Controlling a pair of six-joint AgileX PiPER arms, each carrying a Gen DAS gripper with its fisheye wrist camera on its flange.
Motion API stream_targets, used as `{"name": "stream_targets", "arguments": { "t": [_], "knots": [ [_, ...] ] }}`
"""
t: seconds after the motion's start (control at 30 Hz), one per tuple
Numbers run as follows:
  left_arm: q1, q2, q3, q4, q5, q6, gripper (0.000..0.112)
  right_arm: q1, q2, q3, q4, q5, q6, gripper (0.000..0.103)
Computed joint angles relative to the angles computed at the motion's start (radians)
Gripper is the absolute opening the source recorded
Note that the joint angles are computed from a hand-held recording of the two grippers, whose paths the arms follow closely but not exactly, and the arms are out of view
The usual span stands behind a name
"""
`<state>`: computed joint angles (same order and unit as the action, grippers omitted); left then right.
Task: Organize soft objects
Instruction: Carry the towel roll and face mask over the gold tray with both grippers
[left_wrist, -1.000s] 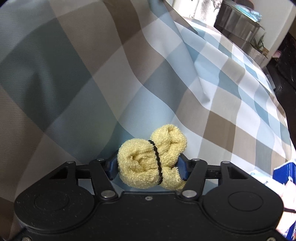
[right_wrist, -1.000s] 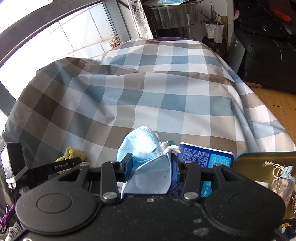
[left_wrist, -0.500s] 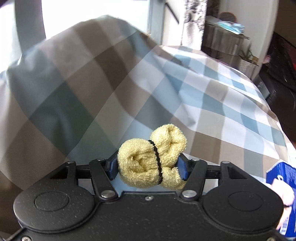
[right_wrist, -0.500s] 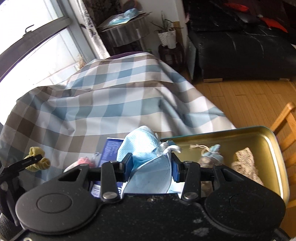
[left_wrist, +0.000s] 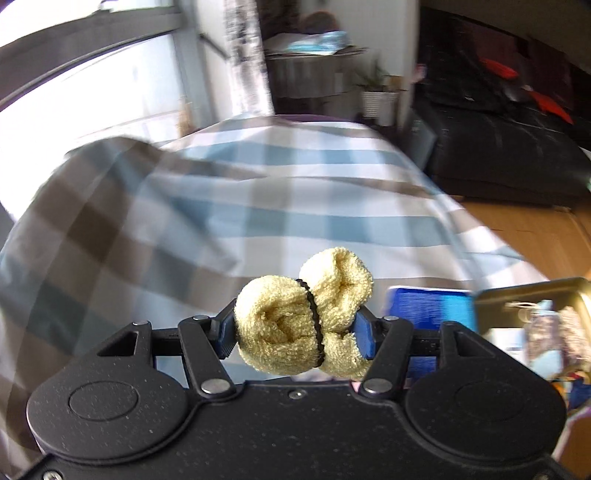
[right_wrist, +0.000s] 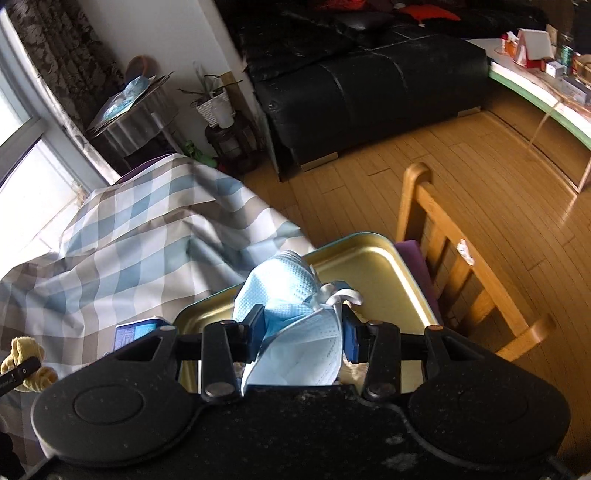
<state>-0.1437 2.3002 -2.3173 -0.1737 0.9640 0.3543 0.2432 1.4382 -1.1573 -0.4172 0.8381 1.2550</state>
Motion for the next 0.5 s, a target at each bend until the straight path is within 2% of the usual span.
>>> {"name": "stream_targets", "arguments": {
  "t": [0.17, 0.33, 0.5],
  "knots": [
    [-0.115, -0.074, 0.076, -0.028, 0.024, 0.031, 0.057, -0.001, -0.035, 0.039, -0.042, 0.044, 0.043, 0.041],
    [-0.200, -0.048, 0.021, -0.053, 0.135, 0.008, 0.057, -0.035, -0.057, 0.068, 0.007, 0.016, 0.030, 0.041],
    [-0.251, -0.030, 0.036, -0.041, 0.177, -0.031, 0.057, -0.042, -0.064, 0.070, 0.029, 0.002, 0.022, 0.042]
  ]
}}
